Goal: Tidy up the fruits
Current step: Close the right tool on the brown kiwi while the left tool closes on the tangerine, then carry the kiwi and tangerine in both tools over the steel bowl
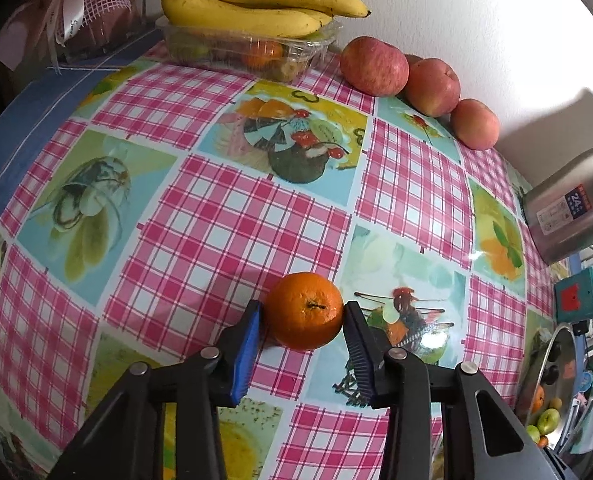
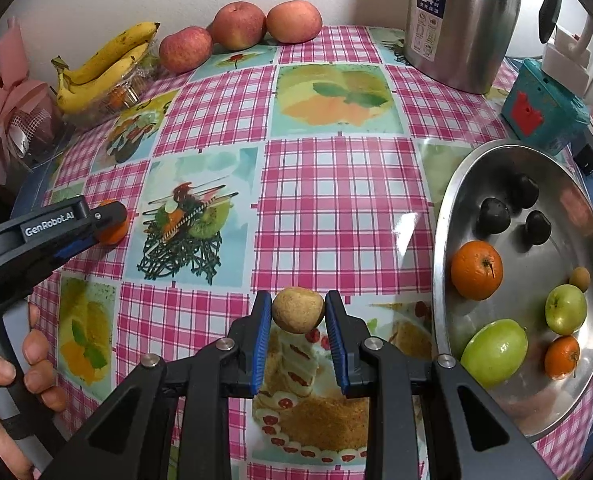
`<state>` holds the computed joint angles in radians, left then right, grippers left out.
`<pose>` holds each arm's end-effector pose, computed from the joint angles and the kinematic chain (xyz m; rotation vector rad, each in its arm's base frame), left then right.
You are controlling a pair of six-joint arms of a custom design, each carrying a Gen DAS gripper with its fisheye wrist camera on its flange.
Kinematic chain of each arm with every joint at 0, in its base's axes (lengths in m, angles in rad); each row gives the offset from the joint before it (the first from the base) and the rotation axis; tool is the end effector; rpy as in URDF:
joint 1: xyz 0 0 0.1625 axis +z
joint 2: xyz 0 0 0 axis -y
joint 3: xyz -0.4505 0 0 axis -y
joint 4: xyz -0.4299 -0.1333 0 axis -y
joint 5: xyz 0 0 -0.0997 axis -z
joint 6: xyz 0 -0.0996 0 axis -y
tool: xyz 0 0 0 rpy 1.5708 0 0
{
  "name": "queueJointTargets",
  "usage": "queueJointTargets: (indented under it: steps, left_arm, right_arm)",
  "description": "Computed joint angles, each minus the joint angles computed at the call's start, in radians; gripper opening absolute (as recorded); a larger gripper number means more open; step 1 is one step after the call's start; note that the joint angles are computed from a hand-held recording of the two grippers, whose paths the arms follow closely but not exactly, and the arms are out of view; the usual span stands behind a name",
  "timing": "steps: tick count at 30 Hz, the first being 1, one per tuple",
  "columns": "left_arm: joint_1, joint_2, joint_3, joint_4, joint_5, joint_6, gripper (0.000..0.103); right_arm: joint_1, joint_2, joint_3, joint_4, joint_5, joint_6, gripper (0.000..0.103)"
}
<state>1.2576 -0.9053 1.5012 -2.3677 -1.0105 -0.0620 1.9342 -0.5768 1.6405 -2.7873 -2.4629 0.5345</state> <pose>-0.0534 -0.7695 0.2128 0.2509 2.5892 -0.3971 0.2990 -0.6293 -0.0142 -0.2830 -2.3058 0.6419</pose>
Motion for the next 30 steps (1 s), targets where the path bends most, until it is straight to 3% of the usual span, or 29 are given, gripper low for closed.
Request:
queueJointTargets:
  steps: [10,30]
  left_arm:
    - [0.005,-0.004,0.004,-0.031,-0.001,0.017,0.042]
    - [-0.03,-0.055,0.028,0.071,0.033,-0.064,0.041]
  right_arm:
    - [0.008,-0.014,0.013,-0.032,0.003,-0.009,0.028]
    - [0.024,-0.036,0.031,-0.067,0.001,-0.018,0.028]
